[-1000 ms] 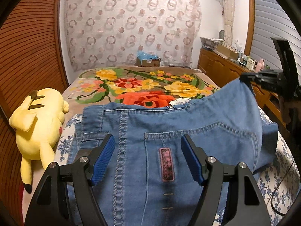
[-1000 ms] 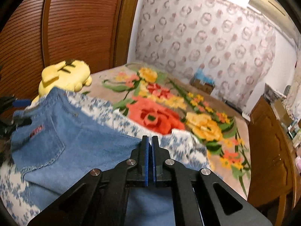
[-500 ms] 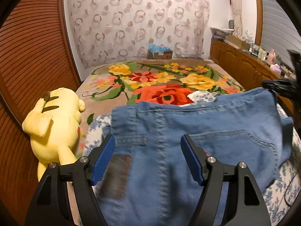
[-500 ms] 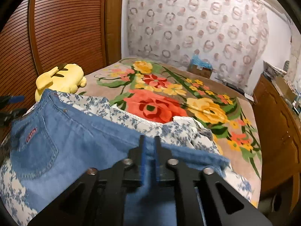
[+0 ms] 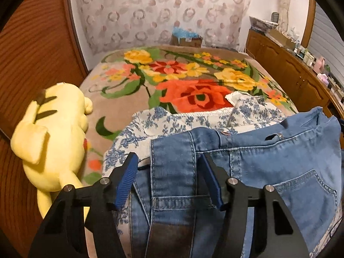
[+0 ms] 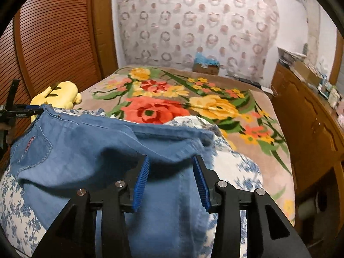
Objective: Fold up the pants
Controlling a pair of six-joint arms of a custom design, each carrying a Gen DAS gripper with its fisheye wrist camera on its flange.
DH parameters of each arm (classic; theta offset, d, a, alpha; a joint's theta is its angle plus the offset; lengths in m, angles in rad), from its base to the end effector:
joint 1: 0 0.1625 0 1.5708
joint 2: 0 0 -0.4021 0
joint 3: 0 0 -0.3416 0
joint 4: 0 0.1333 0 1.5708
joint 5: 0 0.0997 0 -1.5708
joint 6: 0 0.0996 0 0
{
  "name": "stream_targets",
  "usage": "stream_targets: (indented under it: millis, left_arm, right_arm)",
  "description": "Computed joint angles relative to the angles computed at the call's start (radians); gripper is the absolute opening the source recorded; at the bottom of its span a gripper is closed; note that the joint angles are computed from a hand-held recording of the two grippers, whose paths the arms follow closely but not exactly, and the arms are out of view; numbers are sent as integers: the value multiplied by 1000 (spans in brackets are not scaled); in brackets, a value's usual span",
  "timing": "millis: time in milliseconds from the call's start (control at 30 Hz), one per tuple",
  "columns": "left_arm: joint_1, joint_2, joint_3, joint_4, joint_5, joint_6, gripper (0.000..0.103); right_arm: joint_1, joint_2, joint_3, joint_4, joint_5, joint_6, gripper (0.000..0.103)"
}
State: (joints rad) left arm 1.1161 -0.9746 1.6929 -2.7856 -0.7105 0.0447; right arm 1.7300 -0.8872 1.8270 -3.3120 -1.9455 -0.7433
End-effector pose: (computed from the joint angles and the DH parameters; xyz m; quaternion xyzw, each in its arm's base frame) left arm -0.0766 -0.6322 0.2608 0.1184 0.8790 -0.3009 0.3503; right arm 0.1894 -0.5686 0.2056 0.3291 -0.8458 0.3176 0.2746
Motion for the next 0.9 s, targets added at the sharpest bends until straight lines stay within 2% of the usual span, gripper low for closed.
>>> stream_targets:
  millis: [200, 300, 367, 633, 900]
  left_arm:
    - [9, 6, -11, 43, -23, -17, 36]
    - [-4, 8, -1, 30, 1, -7, 8]
    - [-18, 3, 18, 1, 36, 3, 4]
    - [-83, -53, 119, -275, 180, 100, 3]
    - [-68, -78, 127, -248, 173, 76, 3]
  right_arm:
    - [2, -16, 2, 20, -14, 44, 44]
    - [8, -21, 4, 28, -12, 55, 44]
    - [7, -21, 4, 31, -4, 60, 44]
    - [-12, -30, 0, 40, 21, 67, 44]
    - [-1, 22, -86, 103, -16, 51, 45]
